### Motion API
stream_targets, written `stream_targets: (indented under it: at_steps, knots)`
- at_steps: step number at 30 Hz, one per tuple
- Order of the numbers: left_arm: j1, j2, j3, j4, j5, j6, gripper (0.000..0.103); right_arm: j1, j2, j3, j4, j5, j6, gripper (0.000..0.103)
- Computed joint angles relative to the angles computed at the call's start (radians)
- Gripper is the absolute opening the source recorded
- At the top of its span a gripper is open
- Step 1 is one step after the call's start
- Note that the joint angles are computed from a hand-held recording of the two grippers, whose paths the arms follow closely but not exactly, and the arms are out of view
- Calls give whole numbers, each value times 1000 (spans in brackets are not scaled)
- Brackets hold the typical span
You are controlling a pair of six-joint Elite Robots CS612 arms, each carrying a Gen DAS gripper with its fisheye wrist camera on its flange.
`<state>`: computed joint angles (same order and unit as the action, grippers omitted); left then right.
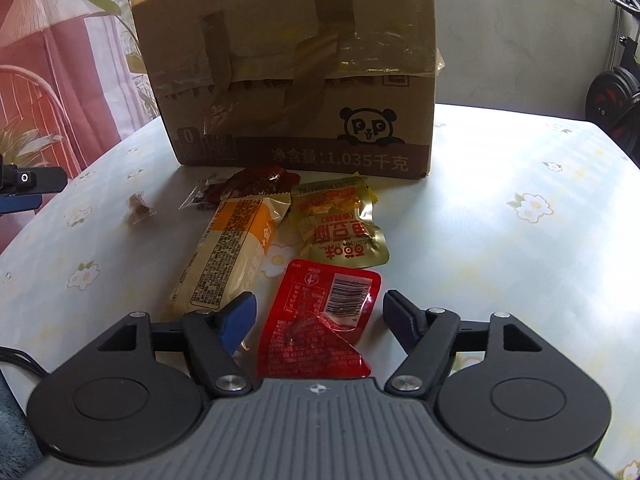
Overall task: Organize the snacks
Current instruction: 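Return the right tool to the pile and grasp the red sauce packet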
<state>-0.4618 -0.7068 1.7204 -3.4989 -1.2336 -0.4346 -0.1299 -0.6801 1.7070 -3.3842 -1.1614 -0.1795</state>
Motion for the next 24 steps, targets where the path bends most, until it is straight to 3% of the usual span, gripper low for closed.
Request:
stream_targets:
  at_steps: [8, 15, 24]
  knots:
    - [-8, 2, 7, 8, -9, 17, 75, 19, -3, 17, -21, -59, -97, 72]
    - [-11, 2, 10, 18, -12, 15, 75, 14, -1, 20, -35, -46, -106, 56]
    - [-16, 3, 10, 21, -17, 23, 75, 2, 7, 23, -74, -1, -71, 54]
